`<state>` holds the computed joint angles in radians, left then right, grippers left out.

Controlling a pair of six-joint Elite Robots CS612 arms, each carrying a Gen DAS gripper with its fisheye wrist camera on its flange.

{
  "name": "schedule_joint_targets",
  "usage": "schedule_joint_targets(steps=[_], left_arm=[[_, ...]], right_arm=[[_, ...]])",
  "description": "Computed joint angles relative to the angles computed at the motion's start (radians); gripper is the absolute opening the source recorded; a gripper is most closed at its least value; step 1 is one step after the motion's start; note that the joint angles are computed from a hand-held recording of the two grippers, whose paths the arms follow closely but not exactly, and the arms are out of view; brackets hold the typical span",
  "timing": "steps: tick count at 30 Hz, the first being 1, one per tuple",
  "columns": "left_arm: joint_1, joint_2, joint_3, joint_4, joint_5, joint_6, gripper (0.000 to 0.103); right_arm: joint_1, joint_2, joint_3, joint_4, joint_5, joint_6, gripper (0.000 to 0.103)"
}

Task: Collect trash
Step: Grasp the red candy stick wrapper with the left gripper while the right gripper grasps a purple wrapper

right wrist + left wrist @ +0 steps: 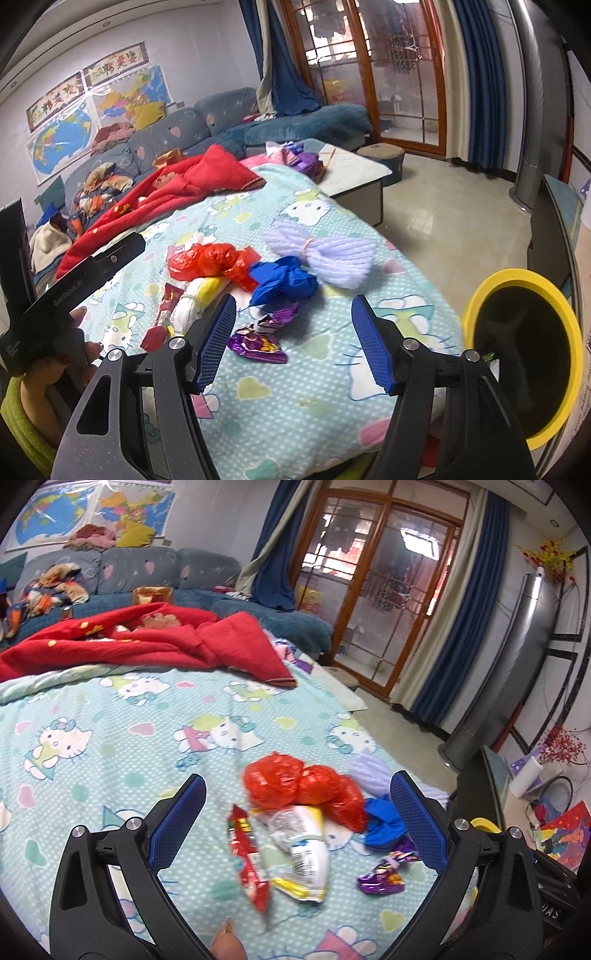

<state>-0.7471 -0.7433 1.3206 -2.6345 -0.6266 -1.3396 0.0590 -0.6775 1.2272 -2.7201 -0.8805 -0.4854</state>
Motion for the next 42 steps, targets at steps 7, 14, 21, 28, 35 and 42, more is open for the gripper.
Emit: schedule_joint_targets(steps=[7, 14, 21, 28, 35, 42], left_arm=[[0.015, -0.019, 0.036, 0.076, -0.07, -0.106, 0.092], [0.029, -0.014, 0.065, 0.011, -0.151, -0.13, 0.083], [0.042, -0.003, 0.067, -0.037, -0.231, -0.13, 0.056], [0.053, 0.01, 0.062, -0.09, -0.3, -0.094, 0.024], [0.06, 0.014, 0.071, -0.135, -0.342, -0.084, 0.011], [0.041, -0.001, 0.084, -0.143, -0.239, -0.077, 0.006]], right_arm=[[0.028, 0.027, -0.038, 0.07, -0.046, -0.003, 0.063], [0.044, 0.061, -0.088, 0.133, -0.073, 0.027, 0.062], [0.052, 0.087, -0.135, 0.228, -0.079, 0.045, 0.042], [0.046, 0.083, -0.134, 0.3, -0.049, -0.013, 0.025], [0.037, 0.065, -0.107, 0.302, -0.043, -0.058, 0.024], [0.026, 0.051, -0.094, 0.316, -0.032, -0.096, 0.02]])
